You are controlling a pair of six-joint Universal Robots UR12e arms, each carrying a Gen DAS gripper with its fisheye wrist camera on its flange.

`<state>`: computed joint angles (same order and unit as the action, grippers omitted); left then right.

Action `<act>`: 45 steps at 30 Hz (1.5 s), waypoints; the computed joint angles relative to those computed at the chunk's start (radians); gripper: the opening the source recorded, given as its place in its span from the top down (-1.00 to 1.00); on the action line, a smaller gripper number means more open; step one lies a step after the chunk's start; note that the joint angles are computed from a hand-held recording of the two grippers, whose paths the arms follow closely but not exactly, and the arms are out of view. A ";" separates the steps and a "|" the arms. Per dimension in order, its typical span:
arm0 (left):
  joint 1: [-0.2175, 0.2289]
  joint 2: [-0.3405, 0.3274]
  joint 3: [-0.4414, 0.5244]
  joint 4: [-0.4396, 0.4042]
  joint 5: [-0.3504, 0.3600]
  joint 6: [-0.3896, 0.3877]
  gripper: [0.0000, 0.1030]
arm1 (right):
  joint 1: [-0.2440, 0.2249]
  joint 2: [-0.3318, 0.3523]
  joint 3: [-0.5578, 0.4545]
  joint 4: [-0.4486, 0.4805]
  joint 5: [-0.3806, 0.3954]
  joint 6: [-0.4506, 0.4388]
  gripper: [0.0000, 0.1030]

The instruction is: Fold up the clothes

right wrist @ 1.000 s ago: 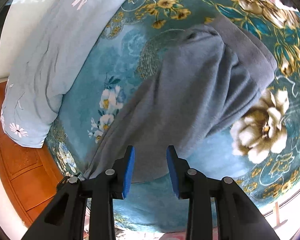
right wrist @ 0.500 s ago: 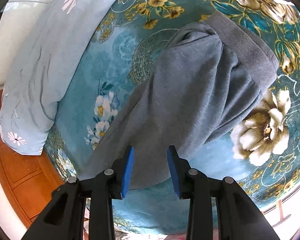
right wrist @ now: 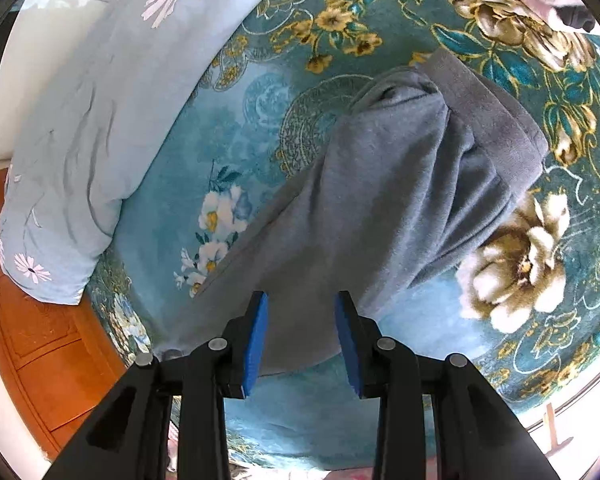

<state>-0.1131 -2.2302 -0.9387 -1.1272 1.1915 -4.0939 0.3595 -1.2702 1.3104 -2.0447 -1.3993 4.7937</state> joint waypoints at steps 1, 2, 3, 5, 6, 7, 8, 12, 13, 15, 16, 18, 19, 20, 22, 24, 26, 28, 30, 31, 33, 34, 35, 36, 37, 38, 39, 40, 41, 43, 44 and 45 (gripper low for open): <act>-0.001 0.020 -0.046 0.005 -0.005 -0.010 -0.18 | 0.003 0.006 -0.011 0.013 0.006 -0.003 0.31; 0.000 0.032 -0.087 0.033 -0.022 -0.033 -0.19 | 0.005 0.012 -0.021 0.025 0.012 -0.009 0.31; 0.001 0.040 -0.124 0.078 -0.042 -0.064 -0.22 | 0.007 0.019 -0.035 0.040 0.017 -0.017 0.31; 0.000 0.045 -0.170 0.159 -0.069 -0.121 -0.35 | 0.011 0.035 -0.069 0.074 0.023 -0.044 0.31; 0.000 0.042 -0.176 0.175 -0.079 -0.137 -0.40 | 0.013 0.043 -0.088 0.092 0.025 -0.060 0.31; 0.000 0.037 -0.172 0.170 -0.087 -0.142 -0.42 | 0.014 0.051 -0.107 0.111 0.025 -0.076 0.31; -0.001 0.032 -0.160 0.155 -0.094 -0.141 -0.42 | 0.015 0.057 -0.126 0.131 0.022 -0.094 0.31; -0.016 -0.004 -0.082 0.063 -0.073 -0.094 -0.39 | 0.016 0.081 -0.198 0.205 -0.003 -0.139 0.22; -0.020 -0.014 -0.069 0.055 -0.065 -0.093 -0.38 | 0.016 0.086 -0.212 0.219 -0.008 -0.143 0.22; -0.026 -0.026 -0.041 0.019 -0.043 -0.088 -0.24 | 0.016 0.099 -0.238 0.243 -0.009 -0.149 0.22; -0.029 -0.031 -0.025 -0.011 -0.029 -0.078 0.01 | 0.015 0.107 -0.251 0.253 -0.008 -0.151 0.22; -0.033 -0.036 -0.007 -0.051 -0.005 -0.068 0.41 | 0.015 0.122 -0.274 0.264 -0.004 -0.161 0.22; -0.034 -0.034 -0.009 -0.051 -0.001 -0.071 0.58 | 0.016 0.133 -0.289 0.265 0.001 -0.171 0.22; -0.033 -0.028 -0.021 -0.036 -0.003 -0.080 0.63 | 0.017 0.146 -0.307 0.265 0.007 -0.185 0.22; -0.036 -0.018 -0.030 -0.021 0.008 -0.073 0.65 | 0.020 0.171 -0.343 0.269 0.017 -0.218 0.22; -0.040 -0.012 -0.021 -0.024 0.028 -0.036 0.66 | 0.023 0.190 -0.371 0.268 0.026 -0.246 0.22; -0.043 -0.006 -0.012 -0.015 0.040 0.002 0.67 | 0.027 0.200 -0.386 0.263 0.027 -0.258 0.22; -0.052 -0.007 0.019 -0.034 0.063 0.074 0.67 | 0.031 0.196 -0.377 0.244 0.024 -0.249 0.22; -0.063 -0.009 0.051 -0.063 0.085 0.144 0.67 | 0.035 0.180 -0.349 0.215 0.014 -0.222 0.22; -0.069 -0.013 0.072 -0.080 0.099 0.181 0.67 | 0.037 0.169 -0.331 0.200 0.007 -0.204 0.22; -0.085 -0.027 0.128 -0.118 0.130 0.256 0.67 | 0.042 0.144 -0.290 0.167 -0.009 -0.165 0.22; -0.092 -0.034 0.154 -0.133 0.142 0.289 0.67 | 0.045 0.127 -0.264 0.144 -0.022 -0.141 0.22; -0.102 -0.043 0.184 -0.147 0.153 0.321 0.67 | 0.048 0.110 -0.239 0.121 -0.036 -0.120 0.22; -0.114 -0.057 0.225 -0.163 0.167 0.360 0.67 | 0.051 0.094 -0.217 0.104 -0.051 -0.104 0.22; -0.125 -0.071 0.265 -0.178 0.179 0.396 0.67 | 0.055 0.076 -0.193 0.092 -0.068 -0.089 0.22; -0.137 -0.087 0.310 -0.194 0.191 0.434 0.67 | 0.059 0.058 -0.169 0.078 -0.083 -0.077 0.22; -0.149 -0.106 0.358 -0.212 0.202 0.471 0.67 | 0.061 0.043 -0.148 0.065 -0.094 -0.064 0.22; -0.162 -0.124 0.406 -0.227 0.211 0.509 0.67 | 0.065 0.024 -0.120 0.049 -0.109 -0.045 0.22; -0.177 -0.142 0.451 -0.236 0.218 0.546 0.67 | 0.070 0.004 -0.093 0.035 -0.122 -0.026 0.22; -0.215 -0.188 0.559 -0.279 0.239 0.644 0.67 | 0.078 -0.036 -0.033 0.012 -0.143 0.015 0.22; -0.235 -0.221 0.632 -0.313 0.252 0.698 0.67 | 0.081 -0.056 -0.001 -0.003 -0.149 0.032 0.22; -0.257 -0.260 0.713 -0.359 0.265 0.752 0.67 | 0.083 -0.076 0.032 -0.020 -0.154 0.049 0.22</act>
